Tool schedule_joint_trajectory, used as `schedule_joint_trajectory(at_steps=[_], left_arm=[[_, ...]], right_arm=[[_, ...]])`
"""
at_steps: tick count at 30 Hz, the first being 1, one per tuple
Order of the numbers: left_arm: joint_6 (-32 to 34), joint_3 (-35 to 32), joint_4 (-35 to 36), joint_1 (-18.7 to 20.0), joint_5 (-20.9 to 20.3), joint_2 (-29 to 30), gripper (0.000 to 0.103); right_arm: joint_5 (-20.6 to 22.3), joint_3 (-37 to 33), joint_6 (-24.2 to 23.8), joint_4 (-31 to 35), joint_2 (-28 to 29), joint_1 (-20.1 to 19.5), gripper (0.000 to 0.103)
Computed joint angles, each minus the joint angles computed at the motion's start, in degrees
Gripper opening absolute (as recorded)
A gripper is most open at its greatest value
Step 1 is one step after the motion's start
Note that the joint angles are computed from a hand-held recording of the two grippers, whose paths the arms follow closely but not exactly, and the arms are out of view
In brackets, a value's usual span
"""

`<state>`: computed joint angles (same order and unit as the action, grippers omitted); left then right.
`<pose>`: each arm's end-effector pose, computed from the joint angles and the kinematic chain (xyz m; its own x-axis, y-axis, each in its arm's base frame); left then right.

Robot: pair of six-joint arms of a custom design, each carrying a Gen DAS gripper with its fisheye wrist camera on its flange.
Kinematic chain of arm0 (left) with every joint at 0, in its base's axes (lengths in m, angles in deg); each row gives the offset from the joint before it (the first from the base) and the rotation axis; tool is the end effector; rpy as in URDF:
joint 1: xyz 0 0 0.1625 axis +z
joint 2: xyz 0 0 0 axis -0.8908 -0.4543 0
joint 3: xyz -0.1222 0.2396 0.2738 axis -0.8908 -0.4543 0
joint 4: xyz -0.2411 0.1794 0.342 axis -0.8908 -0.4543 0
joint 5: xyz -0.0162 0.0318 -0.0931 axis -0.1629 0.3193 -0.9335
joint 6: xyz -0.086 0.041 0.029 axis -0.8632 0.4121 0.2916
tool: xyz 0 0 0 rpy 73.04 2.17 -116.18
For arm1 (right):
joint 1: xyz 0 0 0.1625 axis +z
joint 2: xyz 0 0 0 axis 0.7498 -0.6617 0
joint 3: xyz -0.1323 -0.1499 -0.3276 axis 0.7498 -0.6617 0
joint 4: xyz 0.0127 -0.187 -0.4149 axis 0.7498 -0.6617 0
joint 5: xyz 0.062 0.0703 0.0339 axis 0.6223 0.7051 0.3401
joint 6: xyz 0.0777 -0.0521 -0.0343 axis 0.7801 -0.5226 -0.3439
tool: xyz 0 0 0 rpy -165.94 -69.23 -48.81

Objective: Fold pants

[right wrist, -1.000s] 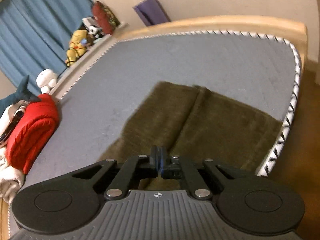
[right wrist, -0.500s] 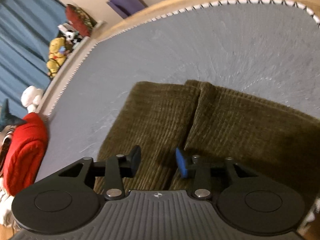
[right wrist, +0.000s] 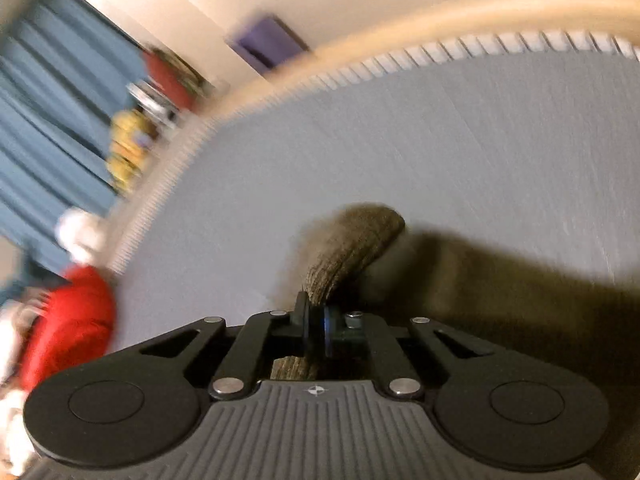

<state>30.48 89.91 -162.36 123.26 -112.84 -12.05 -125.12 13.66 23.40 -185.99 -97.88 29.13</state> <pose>-0.1938 -0.7134 0.2398 -0.3005 0.7745 -0.5567 0.8904 0.4370 0.1273 -0.0734 -0.8518 0.5560 -0.8852 0.4633 -0.0429 0.1877 0.2712 -0.9440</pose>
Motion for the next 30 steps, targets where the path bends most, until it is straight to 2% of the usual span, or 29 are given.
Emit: schedule_joint_trajectory(at_steps=[3, 5, 6, 9, 10, 11, 12, 13, 14, 16, 18, 20, 22, 24, 26, 27, 30], left_arm=[[-1.0, -0.1, 4.2, -0.2, -2.3, -1.0, 0.006], [-0.2, 0.8, 8.3, -0.6, -0.3, -1.3, 0.006], [-0.6, 0.9, 10.2, -0.6, 0.4, -1.2, 0.005], [-2.0, 1.6, 13.7, -0.3, 2.5, -1.8, 0.004], [-2.6, 1.7, 14.2, 0.0, 2.5, -2.2, 0.004], [-3.1, 1.7, 14.4, 0.1, 2.2, -2.5, 0.004], [-3.4, 1.8, 14.5, 0.1, 2.1, -2.8, 0.004], [-3.4, 2.1, 14.5, 0.1, 2.4, -3.0, 0.004], [-3.3, 2.3, 14.2, 0.1, 2.5, -3.1, 0.004], [-2.9, 2.4, 14.1, -0.1, 2.8, -3.2, 0.003], [-3.2, 2.1, 14.4, -0.1, 2.3, -3.3, 0.003], [-3.7, 1.4, 14.8, 0.1, 1.5, -3.3, 0.003], [-4.3, 2.2, 14.3, 0.0, 0.9, -4.4, 0.002], [-4.7, 2.4, 12.6, 0.1, -1.4, -5.4, 0.003], [-4.7, 2.7, 9.1, 0.6, -7.1, -7.0, 0.004], [-4.3, 3.3, 5.3, 0.9, -10.3, -7.7, 0.005], [-5.3, 3.1, -1.7, 1.1, -15.3, -7.4, 0.009]], right_arm=[[3.2, 8.3, -3.8, -10.0, -6.0, 1.7, 0.006], [1.3, 13.1, -5.7, -14.4, -9.9, 2.9, 0.006], [-1.6, 15.0, -6.4, -14.4, -11.6, 3.5, 0.006], [-13.0, 20.7, -6.0, -9.6, -15.8, 4.0, 0.006], [-17.0, 21.1, -5.1, -5.1, -16.2, 3.6, 0.006], [-20.1, 21.3, -2.1, 0.9, -16.5, 2.6, 0.006], [-20.8, 22.0, 2.9, 5.6, -17.2, 1.4, 0.006], [-19.6, 23.2, 6.6, 8.0, -18.2, 0.3, 0.006], [-19.2, 24.3, 8.3, 9.4, -19.1, -0.5, 0.006], [-19.0, 25.7, 8.3, 9.1, -20.2, -0.9, 0.006], [-19.2, 28.0, 6.0, 7.2, -21.7, -0.4, 0.006], [-21.7, 28.4, 4.7, 7.5, -21.9, 0.4, 0.006], [-23.9, 27.0, 5.7, 9.4, -21.1, 0.5, 0.006], [-24.9, 27.6, 4.0, 8.2, -20.8, 1.0, 0.007], [-28.2, 27.5, -0.2, 3.6, -19.8, 2.0, 0.012], [-30.8, 27.0, -4.0, -0.7, -18.8, 2.8, 0.013], [-38.3, 21.2, -19.0, -17.6, -12.6, 4.6, 0.023]])
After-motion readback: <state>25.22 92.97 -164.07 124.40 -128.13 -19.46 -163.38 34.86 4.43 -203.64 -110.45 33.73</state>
